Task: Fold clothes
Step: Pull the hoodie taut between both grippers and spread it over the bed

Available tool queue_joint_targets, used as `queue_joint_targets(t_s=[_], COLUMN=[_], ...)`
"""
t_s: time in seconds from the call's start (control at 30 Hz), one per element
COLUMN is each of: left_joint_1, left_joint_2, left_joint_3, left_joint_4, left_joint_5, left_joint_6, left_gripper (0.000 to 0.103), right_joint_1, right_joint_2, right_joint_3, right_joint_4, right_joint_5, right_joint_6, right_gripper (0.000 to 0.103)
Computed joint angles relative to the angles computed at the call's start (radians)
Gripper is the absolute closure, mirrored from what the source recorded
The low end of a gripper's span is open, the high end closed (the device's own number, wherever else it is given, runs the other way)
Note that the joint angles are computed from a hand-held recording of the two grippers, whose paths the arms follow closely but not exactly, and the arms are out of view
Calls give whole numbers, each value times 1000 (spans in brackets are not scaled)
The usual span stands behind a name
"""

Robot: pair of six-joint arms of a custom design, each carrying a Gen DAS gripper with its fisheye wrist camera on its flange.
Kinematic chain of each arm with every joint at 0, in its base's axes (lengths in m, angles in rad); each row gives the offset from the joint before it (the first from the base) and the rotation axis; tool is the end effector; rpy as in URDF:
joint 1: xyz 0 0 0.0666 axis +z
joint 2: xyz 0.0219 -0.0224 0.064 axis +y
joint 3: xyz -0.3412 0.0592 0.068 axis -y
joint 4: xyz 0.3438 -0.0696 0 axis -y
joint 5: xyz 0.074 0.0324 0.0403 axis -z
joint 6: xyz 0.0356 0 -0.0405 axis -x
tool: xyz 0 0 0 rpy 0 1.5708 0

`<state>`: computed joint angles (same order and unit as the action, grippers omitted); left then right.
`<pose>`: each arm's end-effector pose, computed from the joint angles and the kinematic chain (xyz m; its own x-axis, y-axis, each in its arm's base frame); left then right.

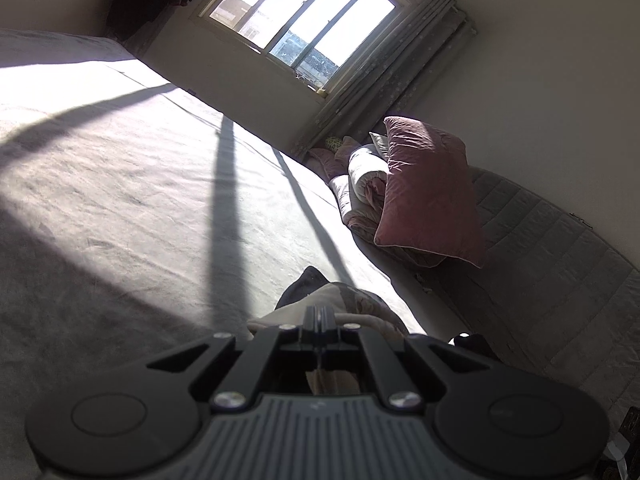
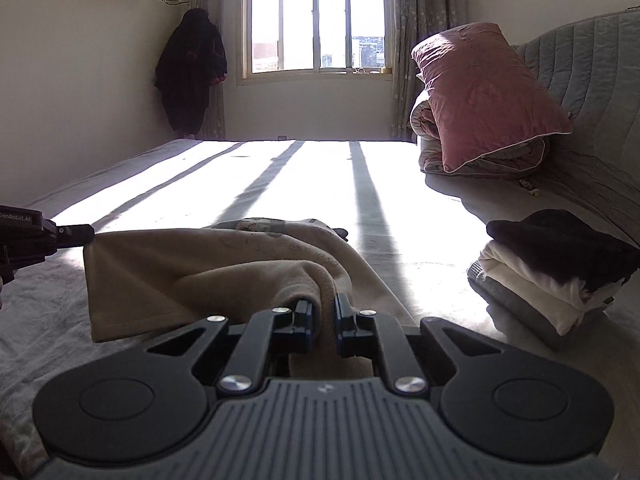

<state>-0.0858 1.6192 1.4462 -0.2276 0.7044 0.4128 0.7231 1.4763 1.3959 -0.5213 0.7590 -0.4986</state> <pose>0.5341 -0.0695 0.3693 -0.6204 -0.2535 -0.7422 0.4482 0.6620 -0.6007 0.3781 0.3005 0.3924 -0.3989 0.1107 -0.9103 0.1549 0.9866 0.0521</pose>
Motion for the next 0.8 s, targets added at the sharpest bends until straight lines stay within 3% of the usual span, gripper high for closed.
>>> queue_joint_targets(t_s=[0.3, 0.43, 0.5, 0.63, 0.73, 0.8], left_joint_1=[109, 151, 165, 184, 184, 181], left_joint_2=[-44, -39, -34, 15, 42, 56], left_joint_3=[-22, 10, 45, 172, 217, 232], left_joint_4=[-115, -199, -299, -661, -818, -883], left_joint_5=[153, 248, 289, 323, 285, 267], left_joint_6=[-35, -84, -168, -470, -636, -705], left_gripper=[103, 103, 103, 103, 103, 103], right_joint_1=[59, 89, 99, 122, 133, 139], right_joint_2=[-88, -104, -104, -93, -78, -68], right_joint_3=[-27, 4, 28, 71, 93, 103], right_joint_4=[-45, -141, -210, -337, -405, -439], right_joint_5=[-49, -47, -58, -83, -114, -131], right_joint_6=[-115, -176, -211, -274, -307, -322], right_gripper=[91, 91, 91, 91, 91, 91])
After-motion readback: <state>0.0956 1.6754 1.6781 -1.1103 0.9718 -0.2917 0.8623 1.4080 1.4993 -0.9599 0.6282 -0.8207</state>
